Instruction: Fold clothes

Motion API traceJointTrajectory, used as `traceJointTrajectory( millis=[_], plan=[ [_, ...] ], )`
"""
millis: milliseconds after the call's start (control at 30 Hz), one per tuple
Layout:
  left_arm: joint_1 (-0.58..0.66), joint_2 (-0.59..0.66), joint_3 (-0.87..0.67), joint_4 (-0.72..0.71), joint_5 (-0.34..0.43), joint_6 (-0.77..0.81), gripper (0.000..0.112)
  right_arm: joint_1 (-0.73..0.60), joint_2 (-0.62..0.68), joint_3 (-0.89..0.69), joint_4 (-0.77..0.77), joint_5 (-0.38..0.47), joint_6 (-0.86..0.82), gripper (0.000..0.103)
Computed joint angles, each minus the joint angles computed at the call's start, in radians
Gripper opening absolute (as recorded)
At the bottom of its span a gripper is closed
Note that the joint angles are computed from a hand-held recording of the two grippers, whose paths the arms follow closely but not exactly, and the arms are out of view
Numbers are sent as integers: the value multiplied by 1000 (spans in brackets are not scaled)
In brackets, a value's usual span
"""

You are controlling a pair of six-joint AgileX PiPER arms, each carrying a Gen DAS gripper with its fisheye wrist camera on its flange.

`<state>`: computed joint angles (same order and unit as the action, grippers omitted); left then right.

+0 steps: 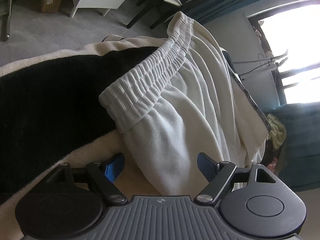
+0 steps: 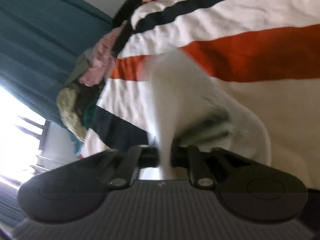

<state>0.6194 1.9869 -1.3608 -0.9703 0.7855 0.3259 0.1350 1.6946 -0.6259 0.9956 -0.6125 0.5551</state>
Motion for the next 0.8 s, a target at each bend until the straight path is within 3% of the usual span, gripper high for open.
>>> traceJointTrajectory(
  millis=[100,200,233,300,367,433,567,633,667,733,800],
  plan=[
    [-12,1,-15,33,-21,-2,80,-28,-16,67,-246,-122,247,7],
    [-31,-12,-16,66,-47,4,80,-56,-69,118,-442,-247,361,7],
    [-32,-20,-5,53,-57,25,80,-66,-81,147,-506,-329,397,7],
    [-26,-37,14,31,-65,56,79,-51,-111,214,-562,-509,410,7],
    [-15,-40,22,11,-58,68,78,-19,-163,263,-558,-573,361,7],
    [-4,-44,31,-8,-50,80,76,17,-229,298,-500,-516,309,7],
    [19,-60,51,-36,-31,98,73,38,-358,330,-279,-135,253,8],
    [25,-52,45,-52,-25,104,72,-51,-376,344,-341,65,366,9],
    [29,-48,43,-61,-23,108,71,-93,-373,359,-413,127,466,9],
    [47,-56,64,-99,-14,139,61,-109,-372,409,-509,130,666,9],
    [49,-51,67,-121,-23,141,56,-83,-352,478,-588,16,866,9]
  ],
)
